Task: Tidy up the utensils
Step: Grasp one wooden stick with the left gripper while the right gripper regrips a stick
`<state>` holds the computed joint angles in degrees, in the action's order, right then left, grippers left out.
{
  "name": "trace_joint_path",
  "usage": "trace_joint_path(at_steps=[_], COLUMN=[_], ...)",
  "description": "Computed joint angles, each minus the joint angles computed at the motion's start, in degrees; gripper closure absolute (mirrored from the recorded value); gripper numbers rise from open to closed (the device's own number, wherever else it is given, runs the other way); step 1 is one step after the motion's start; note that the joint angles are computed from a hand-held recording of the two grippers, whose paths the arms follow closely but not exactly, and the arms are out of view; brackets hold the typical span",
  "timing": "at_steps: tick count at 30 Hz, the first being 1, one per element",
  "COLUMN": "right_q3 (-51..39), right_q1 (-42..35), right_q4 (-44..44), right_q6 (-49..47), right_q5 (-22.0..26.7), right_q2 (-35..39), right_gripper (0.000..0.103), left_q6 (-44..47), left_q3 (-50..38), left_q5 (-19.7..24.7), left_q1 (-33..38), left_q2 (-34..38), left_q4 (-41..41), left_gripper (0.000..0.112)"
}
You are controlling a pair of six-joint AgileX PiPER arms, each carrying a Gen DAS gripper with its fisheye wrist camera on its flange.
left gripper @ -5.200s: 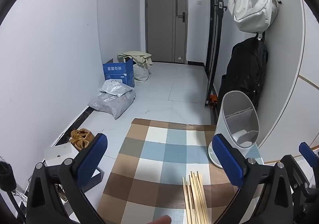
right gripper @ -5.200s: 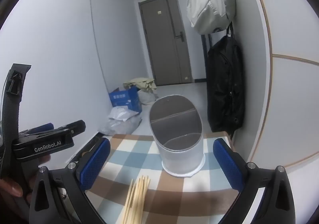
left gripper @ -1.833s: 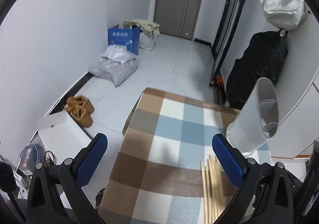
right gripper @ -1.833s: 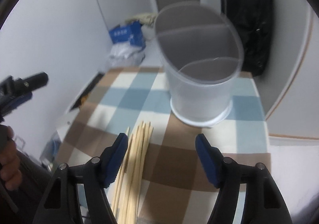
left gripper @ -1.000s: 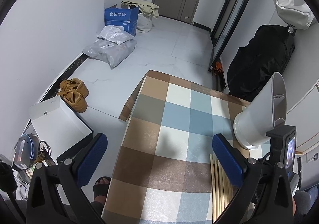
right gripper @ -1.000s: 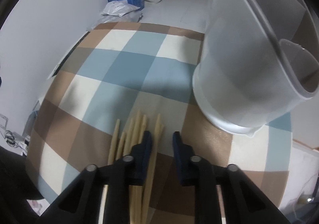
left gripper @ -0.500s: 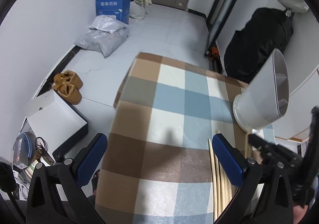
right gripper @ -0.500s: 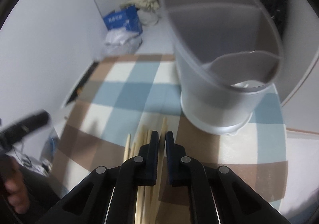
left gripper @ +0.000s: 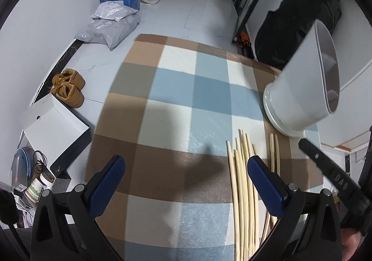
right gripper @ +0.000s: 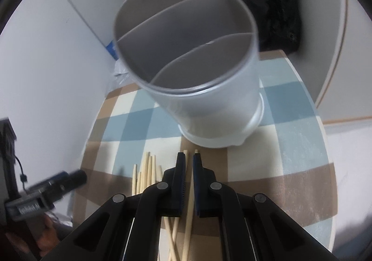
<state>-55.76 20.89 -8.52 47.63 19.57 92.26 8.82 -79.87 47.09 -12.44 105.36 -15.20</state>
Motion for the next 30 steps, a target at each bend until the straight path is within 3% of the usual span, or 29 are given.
trace_joint_path(at_steps=[3,9,12,16,23,30], right_q3=[1.26,3.81,3.44,3.98,5.72,6.38], right_q1=[-1.48,-3.56,-3.33,-2.14,-2.07,-1.85], right_q4=[5.29,15.21,11.02,1.69,-6.66,-8.13], right_q6=[-4.4,-14.19,-10.08,-0.57,6.46,7.52], right_q5=[-1.38,-2.28,-1.09,0.05,1.1,2.35], right_q2=[-0.97,-3.41,-3.7,-5.53,-7.51,-8.9], right_gripper=[0.101,0.098,0.093,0.062,0.053,0.045], left_q6=[-2.92,-3.08,-4.51,-6.28,-8.02,-10.48], left_q3=[0.62,0.89,0.42,-0.39,-2.7,-4.19], left_q5=[-0.05,1.62,2.28,3.22,5.62,6.99], left_q1=[-2.29,-3.12,-4.74,-6.01,-7.04,-8.24], left_q2=[-0.06,0.82,1.99,3.31,5.25,6.33], left_q4=[4.36,5.13,7.44,9.94,11.62,14.83], left_gripper=[0.01,0.015,0.022,0.024,0.026,0.031])
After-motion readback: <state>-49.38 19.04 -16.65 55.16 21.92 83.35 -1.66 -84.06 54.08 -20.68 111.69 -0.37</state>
